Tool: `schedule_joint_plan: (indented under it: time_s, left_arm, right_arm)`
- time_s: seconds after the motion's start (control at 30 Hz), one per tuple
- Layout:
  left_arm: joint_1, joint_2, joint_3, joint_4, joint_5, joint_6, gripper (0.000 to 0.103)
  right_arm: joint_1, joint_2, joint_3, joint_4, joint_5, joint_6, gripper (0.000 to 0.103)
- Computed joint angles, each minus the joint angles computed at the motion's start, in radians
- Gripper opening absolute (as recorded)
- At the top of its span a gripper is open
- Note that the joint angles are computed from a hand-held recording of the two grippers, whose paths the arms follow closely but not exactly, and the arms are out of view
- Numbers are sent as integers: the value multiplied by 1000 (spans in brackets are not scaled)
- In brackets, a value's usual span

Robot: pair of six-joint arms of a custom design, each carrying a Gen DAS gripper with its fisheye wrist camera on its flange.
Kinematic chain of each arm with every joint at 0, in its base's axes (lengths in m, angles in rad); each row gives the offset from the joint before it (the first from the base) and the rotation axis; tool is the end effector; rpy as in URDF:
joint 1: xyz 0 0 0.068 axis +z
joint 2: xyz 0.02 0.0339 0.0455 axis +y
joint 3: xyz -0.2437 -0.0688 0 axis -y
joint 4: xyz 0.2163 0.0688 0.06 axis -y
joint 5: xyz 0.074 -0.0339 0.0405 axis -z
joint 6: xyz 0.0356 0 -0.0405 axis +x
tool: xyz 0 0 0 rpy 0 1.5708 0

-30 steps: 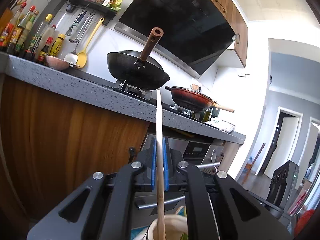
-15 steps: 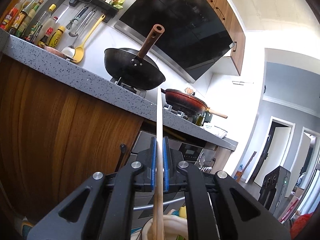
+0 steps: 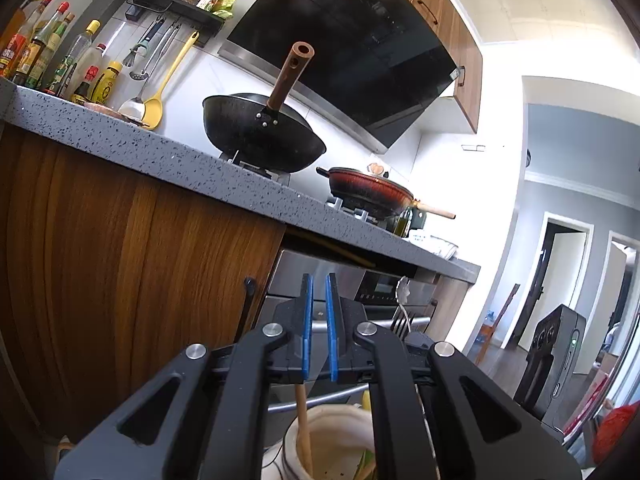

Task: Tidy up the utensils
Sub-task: 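Lift the chopstick and spoon and lower them into the holder's cups, then open both tools to release the utensils and pull back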

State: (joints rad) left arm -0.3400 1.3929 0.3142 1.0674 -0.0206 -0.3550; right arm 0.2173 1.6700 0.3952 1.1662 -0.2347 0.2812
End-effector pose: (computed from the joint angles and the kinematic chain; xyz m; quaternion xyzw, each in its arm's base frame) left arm 0.2280 -0.0799 0.1898 -0.0126 0.7110 -0.2325 0.6635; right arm 0.2644 0.0669 0.1548 -0.0545 0.7414 0.2480 0.6211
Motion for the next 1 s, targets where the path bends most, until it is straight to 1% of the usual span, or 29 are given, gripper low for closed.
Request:
schedule_joint_plan:
  time_s: [0.13, 0.3, 0.47, 0.6, 0.63, 0.77, 0.83, 0.87, 0.9, 1.0]
  left_arm:
    - [7, -21, -23, -13, -4, -1, 6]
    - [20, -90, -53, -70, -12, 11, 6]
    - [30, -219, -81, -204, -41, 23, 6]
    - [40, -334, -131, -288, -63, 17, 7]
    - [47, -364, -144, -314, -56, 10, 7]
    - [47, -498, -194, -449, -83, -4, 10]
    - [38, -563, -219, -506, -96, -10, 15]
    - [30, -617, -236, -553, -104, -15, 18]
    - [17, -671, -252, -600, -117, -20, 24]
    - [-50, -826, -274, -765, -186, -27, 30]
  right_arm:
    - [24, 0, -20, 8, 48, -56, 4]
    - [2, -57, -81, 7, 17, -64, 4]
    - [5, -142, -153, -39, 11, -100, 4]
    - [-8, -171, -177, -89, -18, -89, 4]
    - [-18, -187, -182, -115, -36, -82, 4]
    - [-43, -232, -223, -135, -79, -66, 4]
    - [-47, -259, -246, -143, -84, -67, 4]
    - [-54, -279, -261, -149, -94, -65, 6]
    - [-60, -300, -276, -158, -103, -61, 13]
    - [-79, -356, -320, -180, -138, -51, 17]
